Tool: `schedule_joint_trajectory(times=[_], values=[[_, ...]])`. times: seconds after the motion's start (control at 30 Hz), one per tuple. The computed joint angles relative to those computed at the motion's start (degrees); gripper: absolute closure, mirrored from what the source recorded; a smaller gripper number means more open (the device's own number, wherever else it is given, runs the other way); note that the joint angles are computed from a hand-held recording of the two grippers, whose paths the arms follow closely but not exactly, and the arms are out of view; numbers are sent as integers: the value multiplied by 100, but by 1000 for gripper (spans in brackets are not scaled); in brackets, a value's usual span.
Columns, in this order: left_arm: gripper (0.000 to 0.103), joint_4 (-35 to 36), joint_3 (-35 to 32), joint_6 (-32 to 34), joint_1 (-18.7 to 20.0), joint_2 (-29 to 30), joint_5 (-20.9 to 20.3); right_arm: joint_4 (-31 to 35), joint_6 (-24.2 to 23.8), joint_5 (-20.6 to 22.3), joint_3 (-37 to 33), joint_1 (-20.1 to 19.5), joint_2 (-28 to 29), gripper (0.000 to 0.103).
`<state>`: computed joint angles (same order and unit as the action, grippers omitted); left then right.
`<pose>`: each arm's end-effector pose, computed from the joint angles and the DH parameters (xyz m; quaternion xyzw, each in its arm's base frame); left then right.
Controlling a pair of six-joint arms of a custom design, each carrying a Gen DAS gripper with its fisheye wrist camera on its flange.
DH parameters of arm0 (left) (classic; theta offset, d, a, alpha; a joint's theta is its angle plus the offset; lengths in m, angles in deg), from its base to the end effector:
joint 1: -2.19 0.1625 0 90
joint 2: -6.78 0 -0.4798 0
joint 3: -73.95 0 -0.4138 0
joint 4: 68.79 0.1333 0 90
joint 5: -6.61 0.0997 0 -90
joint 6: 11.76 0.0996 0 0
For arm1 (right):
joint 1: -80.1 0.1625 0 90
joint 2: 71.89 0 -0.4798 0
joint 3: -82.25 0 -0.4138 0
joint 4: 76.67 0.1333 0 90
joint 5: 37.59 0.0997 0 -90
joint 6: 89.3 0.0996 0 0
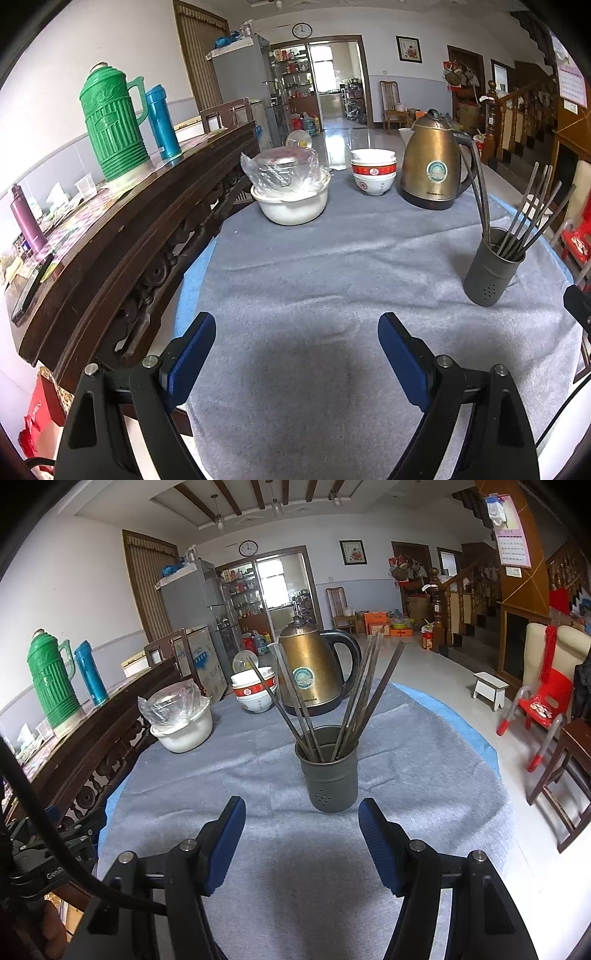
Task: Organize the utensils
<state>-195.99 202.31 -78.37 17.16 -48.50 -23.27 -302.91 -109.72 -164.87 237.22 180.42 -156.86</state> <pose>-0.3736 -0.3273 0.0623 0.2143 0.8099 -0.3625 0.4084 0.1249 -0.2784 0.3109 0.0420 -0.8115 0.4922 0.3122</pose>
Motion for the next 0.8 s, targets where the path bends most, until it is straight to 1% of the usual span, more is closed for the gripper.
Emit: schedule_joint_trajectory(times=[0.2, 0.53, 0.8], values=[[13, -61, 154, -82, 12, -175, -83, -82, 30, -148, -21, 160, 146, 35], [13, 80, 269, -282, -151, -358, -100, -543, -15, -548, 17, 558, 414, 35], [13, 377, 245, -540, -304, -418, -129, -682, -70, -627, 110, 671, 375, 35]])
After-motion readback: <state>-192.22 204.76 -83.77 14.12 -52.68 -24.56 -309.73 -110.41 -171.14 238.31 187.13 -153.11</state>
